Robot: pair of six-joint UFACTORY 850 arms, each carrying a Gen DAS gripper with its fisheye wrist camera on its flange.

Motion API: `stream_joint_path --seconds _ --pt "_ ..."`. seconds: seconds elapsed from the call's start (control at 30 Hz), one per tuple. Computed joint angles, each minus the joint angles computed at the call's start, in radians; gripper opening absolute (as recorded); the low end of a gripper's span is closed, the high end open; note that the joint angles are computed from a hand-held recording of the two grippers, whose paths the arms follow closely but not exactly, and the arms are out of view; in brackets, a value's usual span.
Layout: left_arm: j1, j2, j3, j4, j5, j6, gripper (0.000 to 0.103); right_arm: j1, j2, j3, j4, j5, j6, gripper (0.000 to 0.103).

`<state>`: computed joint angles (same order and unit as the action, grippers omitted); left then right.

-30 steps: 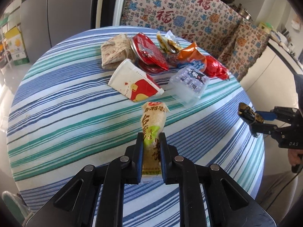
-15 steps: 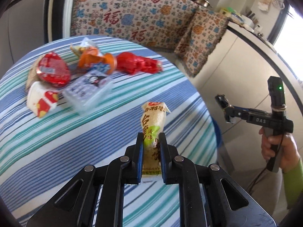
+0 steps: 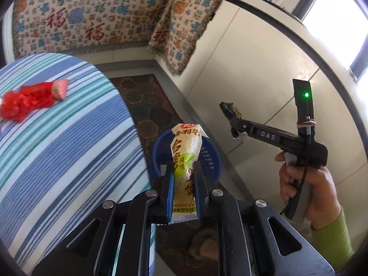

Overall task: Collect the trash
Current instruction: 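Carry the snack wrapper and gold snack with both grippers over the blue wastebasket, then open both grippers to drop the wrapper and gold snack into the basket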

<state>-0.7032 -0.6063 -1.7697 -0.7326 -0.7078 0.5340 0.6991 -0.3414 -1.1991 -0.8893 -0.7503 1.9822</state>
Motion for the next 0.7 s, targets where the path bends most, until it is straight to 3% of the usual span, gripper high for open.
stream_joint_path --seconds 0.17,0.7 --pt "-0.056 -0.117 -0.138 0.070 -0.036 -0.092 0.014 -0.049 0.048 0.098 -0.022 0.089 0.058 0.046" --pt "-0.118 -0.397 -0.491 0.208 -0.143 -0.280 0.014 -0.100 0.111 0.222 -0.085 0.196 0.221 0.046"
